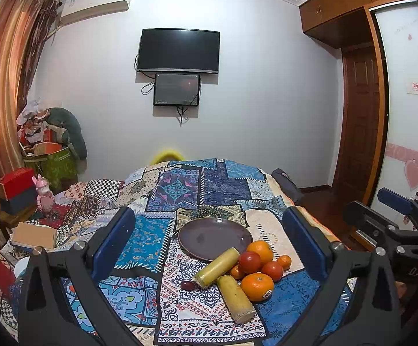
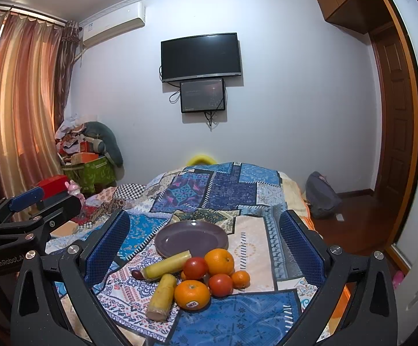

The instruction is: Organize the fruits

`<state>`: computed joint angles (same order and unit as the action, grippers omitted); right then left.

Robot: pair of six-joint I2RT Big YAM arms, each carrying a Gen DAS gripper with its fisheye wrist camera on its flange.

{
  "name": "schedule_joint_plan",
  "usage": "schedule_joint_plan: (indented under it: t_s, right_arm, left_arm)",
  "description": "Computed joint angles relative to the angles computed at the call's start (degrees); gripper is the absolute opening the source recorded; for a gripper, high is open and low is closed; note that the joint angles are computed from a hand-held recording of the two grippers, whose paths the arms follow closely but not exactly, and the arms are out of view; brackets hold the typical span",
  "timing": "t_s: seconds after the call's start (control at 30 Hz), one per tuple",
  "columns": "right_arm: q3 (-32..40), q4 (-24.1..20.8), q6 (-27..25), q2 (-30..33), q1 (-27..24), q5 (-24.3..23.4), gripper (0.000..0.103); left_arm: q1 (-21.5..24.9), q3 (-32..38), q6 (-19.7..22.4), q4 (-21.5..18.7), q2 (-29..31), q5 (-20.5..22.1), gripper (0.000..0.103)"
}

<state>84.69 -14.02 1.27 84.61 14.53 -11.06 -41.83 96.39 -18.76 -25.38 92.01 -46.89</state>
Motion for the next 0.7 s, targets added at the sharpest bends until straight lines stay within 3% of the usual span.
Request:
schedule_joint_plan:
  t_s: [0.7]
  right_arm:
    - [0.6,-0.2,0.3,0.1,-0.1,-0.1,0.103]
  left_arm:
    - [0.2,-0.4,0.3,0.6,-0.1,0.1,0.103]
